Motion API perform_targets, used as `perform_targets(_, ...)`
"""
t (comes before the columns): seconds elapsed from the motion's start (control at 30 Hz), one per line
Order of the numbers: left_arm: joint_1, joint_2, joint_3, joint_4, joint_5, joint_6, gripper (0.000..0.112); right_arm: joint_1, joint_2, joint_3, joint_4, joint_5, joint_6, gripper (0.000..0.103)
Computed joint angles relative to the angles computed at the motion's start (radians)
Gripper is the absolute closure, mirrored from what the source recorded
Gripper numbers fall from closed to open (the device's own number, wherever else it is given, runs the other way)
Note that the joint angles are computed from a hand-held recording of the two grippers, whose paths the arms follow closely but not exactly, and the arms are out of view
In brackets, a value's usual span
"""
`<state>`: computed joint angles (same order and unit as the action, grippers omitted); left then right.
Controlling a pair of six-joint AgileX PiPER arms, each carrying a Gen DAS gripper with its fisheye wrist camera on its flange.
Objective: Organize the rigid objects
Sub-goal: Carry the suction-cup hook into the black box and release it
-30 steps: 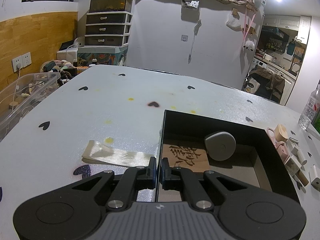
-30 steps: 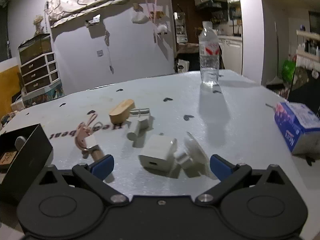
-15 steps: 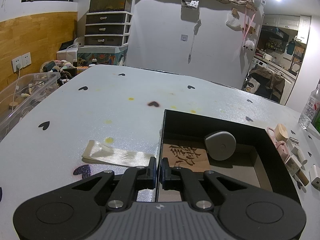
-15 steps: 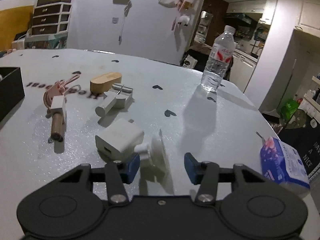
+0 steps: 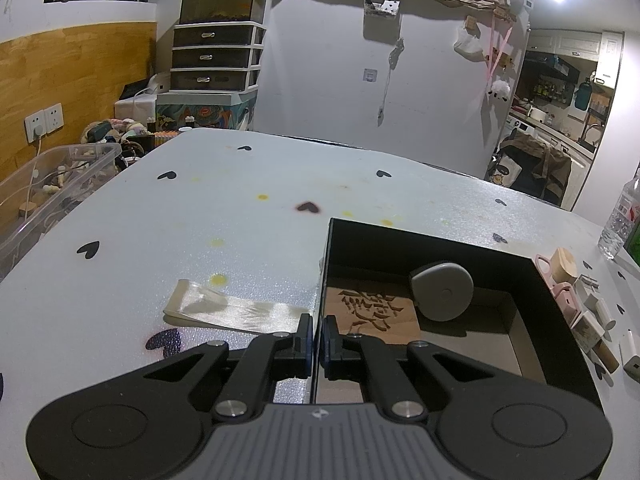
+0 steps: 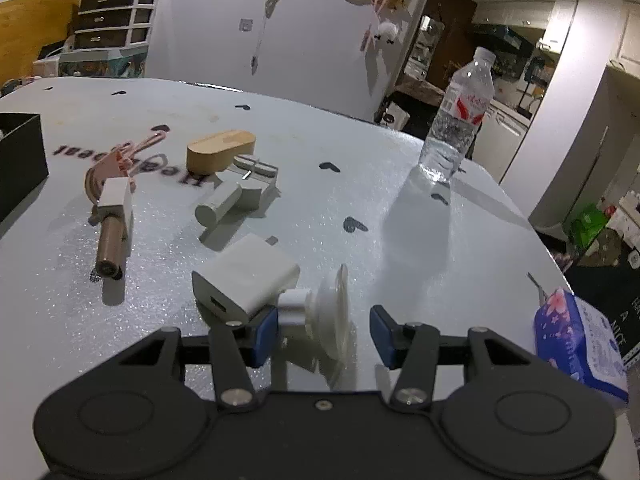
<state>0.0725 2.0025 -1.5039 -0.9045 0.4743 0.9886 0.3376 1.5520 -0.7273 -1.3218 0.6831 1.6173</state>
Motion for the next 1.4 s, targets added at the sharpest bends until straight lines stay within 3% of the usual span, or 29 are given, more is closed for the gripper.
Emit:
perform_targets(0.03, 0.000, 0.000, 0.000, 0.001, 0.000, 0.000, 0.108, -0.003, 0.003, -0.003, 0.009, -0.005, -0.005, 0.057)
perform_targets(0.07, 0.000, 0.000, 0.000, 0.001, 0.000, 0.001, 0.108, -0.008, 0.003, -0.005, 0.020, -0.014, -0.010, 0.069)
perform_targets(0.2, 0.000, -0.001, 0.006, -0.005, -0.004, 0.013, 0.108, 0.010, -0.028, -0.014, 0.056, 0.026, 0.025, 0.069)
perform_targets(0.33, 0.000, 0.000, 0.008, -0.009, -0.006, 0.019, 0.108, 0.046, -0.099, -0.017, 0.045, 0.012, 0.077, 0.069)
perform_targets(0.5, 0.000, -0.001, 0.008, -0.010, -0.005, 0.019, 0.108, 0.082, -0.141, -0.071, 0.021, -0.125, 0.087, 0.069)
perform_targets(0.6, -0.004, 0.001, 0.008, -0.012, -0.009, 0.016, 0.108, 0.064, -0.118, -0.141, 0.045, -0.295, 0.053, 0.069)
perform_targets(0.7, -0.004, 0.001, 0.008, -0.011, -0.009, 0.017, 0.108, 0.052, -0.055, -0.256, 0.299, -0.426, -0.212, 0.069)
perform_targets(0.83, -0.004, 0.000, 0.008, -0.014, -0.008, 0.016, 0.108, 0.079, 0.098, -0.435, 0.699, -0.503, -0.611, 0.069)
perform_targets(1.0, -0.006, 0.002, 0.005, -0.013, -0.007, 0.016, 0.108, 0.105, 0.314, -0.738, 1.177, -0.344, -1.109, 0.069)
perform_targets(1.07, -0.007, 0.002, 0.004, -0.012, -0.008, 0.017, 0.108, 0.112, 0.405, -0.870, 1.236, -0.255, -1.185, 0.069)
perform_targets(1.2, -0.008, 0.003, 0.003, -0.017, -0.008, 0.025, 0.108, 0.149, 0.548, -1.079, 1.160, -0.097, -1.184, 0.069)
perform_targets(1.3, -0.001, 0.006, 0.003, -0.039, 0.001, 0.048, 0.108, 0.144, 0.603, -1.159, 1.297, -0.034, -1.330, 0.069)
perform_targets(1.4, 0.001, 0.011, 0.000, -0.048, 0.006, 0.057, 0.108, 0.102, 0.647, -1.219, 1.553, 0.029, -1.535, 0.069)
